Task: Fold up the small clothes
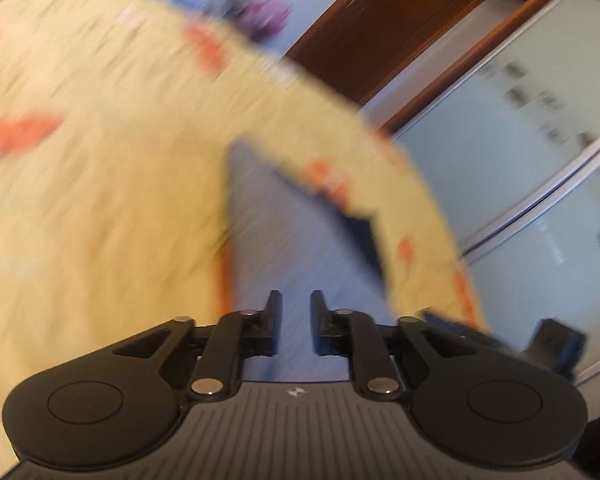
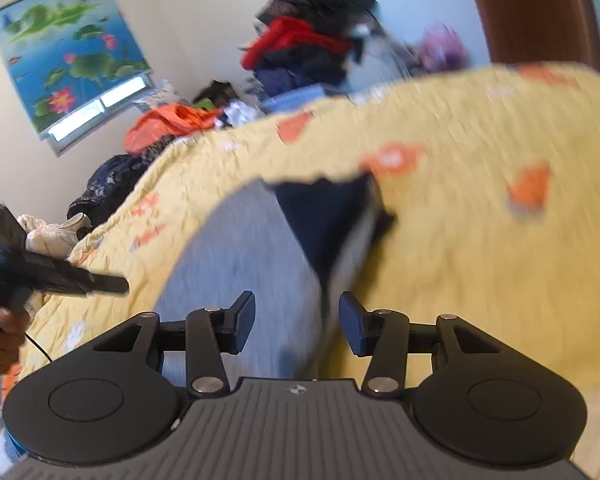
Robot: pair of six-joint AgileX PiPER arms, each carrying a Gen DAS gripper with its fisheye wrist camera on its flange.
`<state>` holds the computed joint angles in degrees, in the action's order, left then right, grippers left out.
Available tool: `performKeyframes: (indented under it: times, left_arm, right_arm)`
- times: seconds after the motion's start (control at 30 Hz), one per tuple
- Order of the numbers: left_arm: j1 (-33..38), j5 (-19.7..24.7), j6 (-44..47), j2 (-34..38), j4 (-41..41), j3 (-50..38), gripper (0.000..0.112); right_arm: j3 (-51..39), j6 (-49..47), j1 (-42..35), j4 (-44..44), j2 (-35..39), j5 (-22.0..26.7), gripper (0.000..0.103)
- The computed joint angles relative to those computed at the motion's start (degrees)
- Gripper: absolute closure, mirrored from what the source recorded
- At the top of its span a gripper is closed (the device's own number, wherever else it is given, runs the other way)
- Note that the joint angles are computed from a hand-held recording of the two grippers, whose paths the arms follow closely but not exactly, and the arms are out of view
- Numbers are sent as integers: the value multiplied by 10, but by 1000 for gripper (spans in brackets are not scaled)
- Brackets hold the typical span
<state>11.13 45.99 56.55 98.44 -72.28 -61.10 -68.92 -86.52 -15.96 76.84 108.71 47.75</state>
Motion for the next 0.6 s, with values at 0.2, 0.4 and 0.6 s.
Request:
performKeyframes:
  times: [0.2, 0.4, 0.6]
  left_arm:
    - [-129, -109, -38, 166, 10, -174, 60]
    - [-151, -148, 95, 229, -34, -205, 63]
    - [-168, -189, 234, 165, -64, -110, 63]
  right_arm:
    - [-227, 162, 104, -167, 143, -56, 93]
    - [-360, 286, 102, -249, 233, -79, 103]
    - [-355, 331, 111, -312, 218, -84, 103]
